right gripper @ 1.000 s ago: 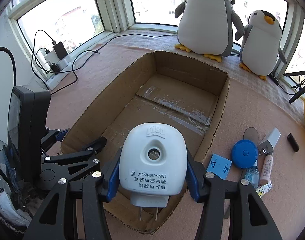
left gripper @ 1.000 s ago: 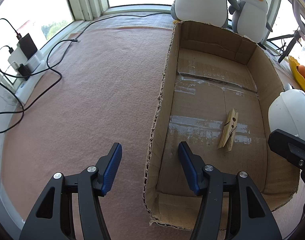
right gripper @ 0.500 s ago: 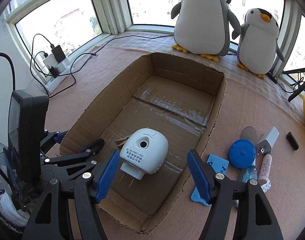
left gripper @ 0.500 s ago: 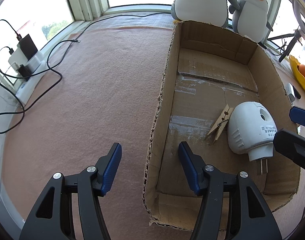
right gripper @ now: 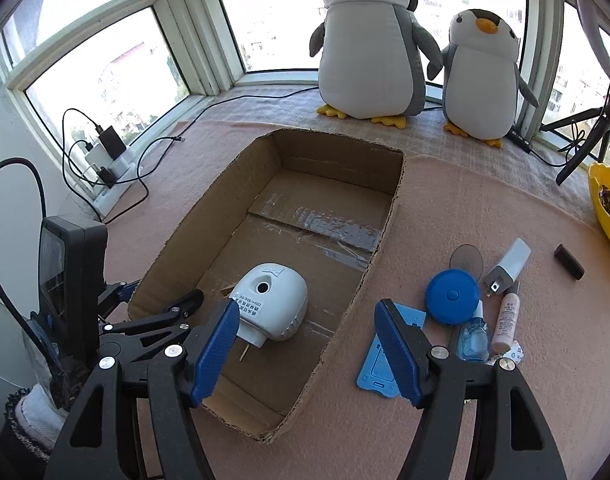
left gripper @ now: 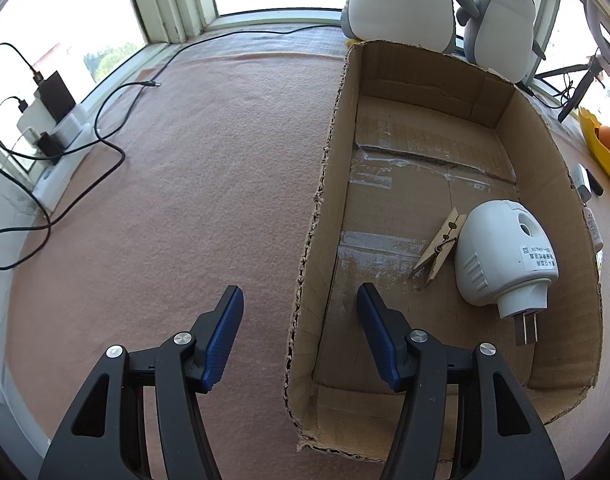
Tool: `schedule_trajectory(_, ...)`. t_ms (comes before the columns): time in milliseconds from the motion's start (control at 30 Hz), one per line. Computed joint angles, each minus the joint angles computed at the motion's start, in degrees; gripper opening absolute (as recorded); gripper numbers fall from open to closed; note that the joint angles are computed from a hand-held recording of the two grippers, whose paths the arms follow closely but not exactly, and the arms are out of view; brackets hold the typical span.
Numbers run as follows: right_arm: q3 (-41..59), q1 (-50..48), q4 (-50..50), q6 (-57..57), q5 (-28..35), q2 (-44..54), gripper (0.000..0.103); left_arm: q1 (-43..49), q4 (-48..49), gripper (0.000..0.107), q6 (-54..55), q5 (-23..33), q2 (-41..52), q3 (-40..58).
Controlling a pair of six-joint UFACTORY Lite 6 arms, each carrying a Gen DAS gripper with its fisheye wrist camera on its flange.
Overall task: Organize rigid objects
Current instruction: 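Move the right gripper to the pink-white lotion bottle and grasp it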
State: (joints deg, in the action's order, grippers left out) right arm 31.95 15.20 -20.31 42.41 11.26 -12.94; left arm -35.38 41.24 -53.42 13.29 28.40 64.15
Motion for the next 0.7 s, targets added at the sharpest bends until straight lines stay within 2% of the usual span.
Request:
schedule_trajectory(100, -2.8, -5.1, 13.1, -14.3, 0.5, -5.0, 0.066, 0.0, 0.2, 0.059, -0.1, 0.0, 0.0, 0.0)
schedule_trajectory(367, -8.6, -23.9, 37.4, -46.2, 5.2, -14.8, 0.066, -0.2, 0.5, 0.059, -0.4, 0.3, 0.3, 0.4)
schedule_trajectory(533, -9.3, -37.1, 50.6, -65.6, 7.8, -14.0, 0.066, -0.5, 1.1, 0.059, -1.1, 0.7, 0.3, 0.6)
schedule_trajectory(700, -7.0, -45.9, 61.7, -81.0, 9.0, -6.7, 0.065, -0.8, 1.5, 0.06, -1.7, 1.0, 0.5, 0.8)
